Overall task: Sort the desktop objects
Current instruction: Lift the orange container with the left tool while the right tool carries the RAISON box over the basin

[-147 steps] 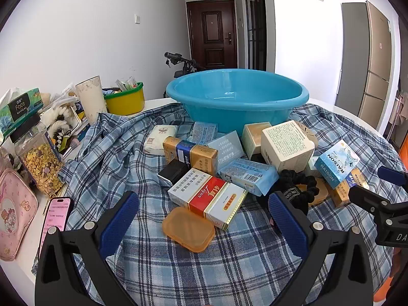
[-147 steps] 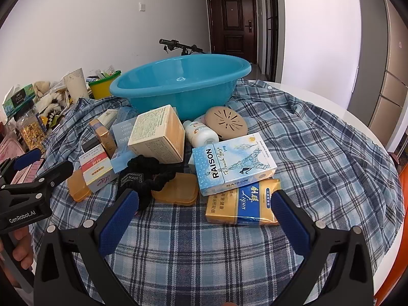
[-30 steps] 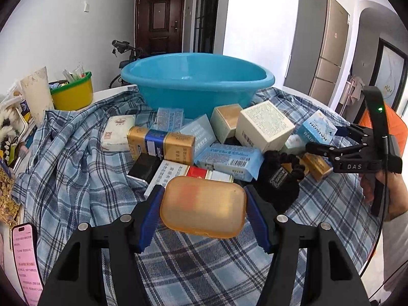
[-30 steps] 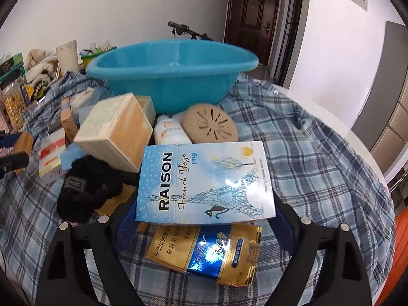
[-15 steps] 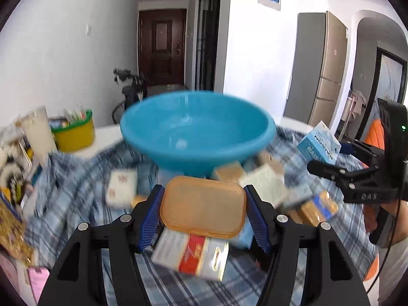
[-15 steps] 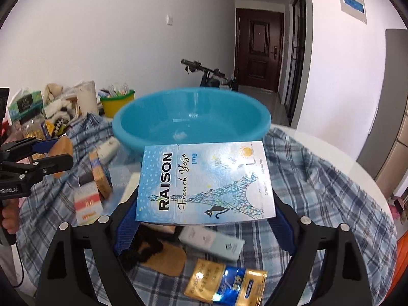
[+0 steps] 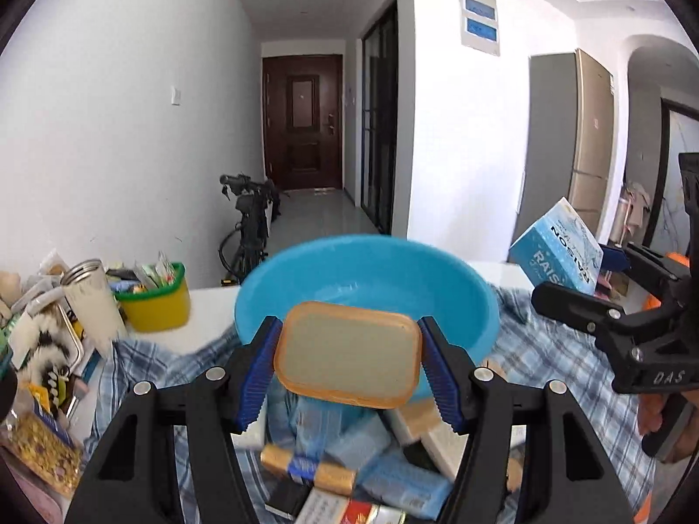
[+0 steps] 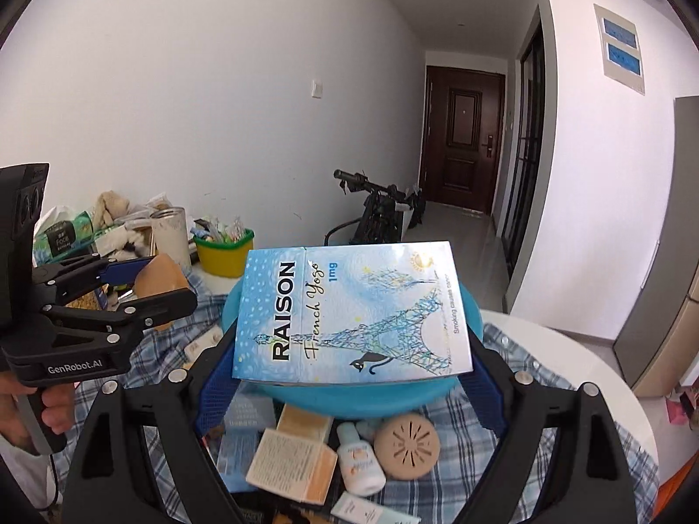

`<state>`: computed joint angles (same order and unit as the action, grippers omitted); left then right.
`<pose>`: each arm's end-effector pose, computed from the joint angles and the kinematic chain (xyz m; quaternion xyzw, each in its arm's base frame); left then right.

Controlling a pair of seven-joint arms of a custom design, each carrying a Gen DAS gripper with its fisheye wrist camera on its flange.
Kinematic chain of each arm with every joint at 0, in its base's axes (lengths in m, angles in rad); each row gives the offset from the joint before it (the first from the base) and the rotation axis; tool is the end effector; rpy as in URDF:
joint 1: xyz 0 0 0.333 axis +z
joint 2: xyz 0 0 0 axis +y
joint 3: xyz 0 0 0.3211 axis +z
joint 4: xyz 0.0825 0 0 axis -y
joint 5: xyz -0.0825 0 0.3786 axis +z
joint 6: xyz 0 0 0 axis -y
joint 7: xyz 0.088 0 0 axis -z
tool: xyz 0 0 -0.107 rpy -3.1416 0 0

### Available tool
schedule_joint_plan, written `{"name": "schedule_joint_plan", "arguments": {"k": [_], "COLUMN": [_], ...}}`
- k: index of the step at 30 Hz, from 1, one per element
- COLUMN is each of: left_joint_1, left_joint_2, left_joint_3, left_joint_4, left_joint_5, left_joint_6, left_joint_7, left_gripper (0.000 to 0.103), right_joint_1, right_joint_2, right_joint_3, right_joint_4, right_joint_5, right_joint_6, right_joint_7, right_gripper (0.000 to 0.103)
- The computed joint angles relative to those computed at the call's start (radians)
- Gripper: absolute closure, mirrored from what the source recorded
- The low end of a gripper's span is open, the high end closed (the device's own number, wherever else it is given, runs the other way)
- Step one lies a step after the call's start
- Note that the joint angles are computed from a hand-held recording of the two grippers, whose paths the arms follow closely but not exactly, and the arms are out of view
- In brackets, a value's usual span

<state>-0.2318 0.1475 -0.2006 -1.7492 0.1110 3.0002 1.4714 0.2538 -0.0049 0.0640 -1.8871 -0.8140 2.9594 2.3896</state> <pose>0.5892 -0.2697 0.6274 -0.4654 0.7121 -0.4441 0.2812 0.5509 0.2327 0.6238 -0.6577 0.5265 -0.3567 0.4036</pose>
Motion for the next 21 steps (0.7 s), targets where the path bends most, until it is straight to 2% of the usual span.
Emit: {"name": "schedule_joint_plan", "arguments": {"k": [6,10,12,15,18,21], "left_joint_1": [-0.011,-0.049,-0.054,-0.058,-0.062,-0.078], "left_joint_2": [0.097,0.169,0.209,0.267,0.327,0.389], "left_joint_3": [0.005,0.041,0.040,0.040,0.041,0.065], "left_joint_4": [0.193,0.319,0.379,0.452,0.522,0.599], "left_joint_5": [0.010,0.060,0.064,0.060,0.057,0.072], "left_joint_6": [-0.070,-0.101,-0.119,-0.147,-0.185,-0.235], "left_joint_7": [0.001,-0.036,-0.038,-0.029,-0.016,-0.023], "left_gripper": [0.038,0.038,0.038,0.038,0.038,0.038], "right_joint_1": [0.014,0.031,0.041,0.046,0.066,0.050], "right_joint_2": [0.085,0.150,0.179,0.224,0.251,0.297], "right_joint_3": [-0.020,-0.041,-0.056,-0.068,-0.102,-0.088], "right_joint_4": [0.143,0.239,0.273,0.315,0.323,0.350], "right_joint_5": [0.138,0.234,0.267,0.331,0.341,0.419], "right_joint_6": [-0.012,-0.033,-0.043,-0.049,-0.039,-0.062], "right_joint_7": [-0.132,-0.229,-0.259,-0.311,-0.308,-0.373], "right_gripper": [0.016,0.016,0.016,0.016,0.016,0.016]}}
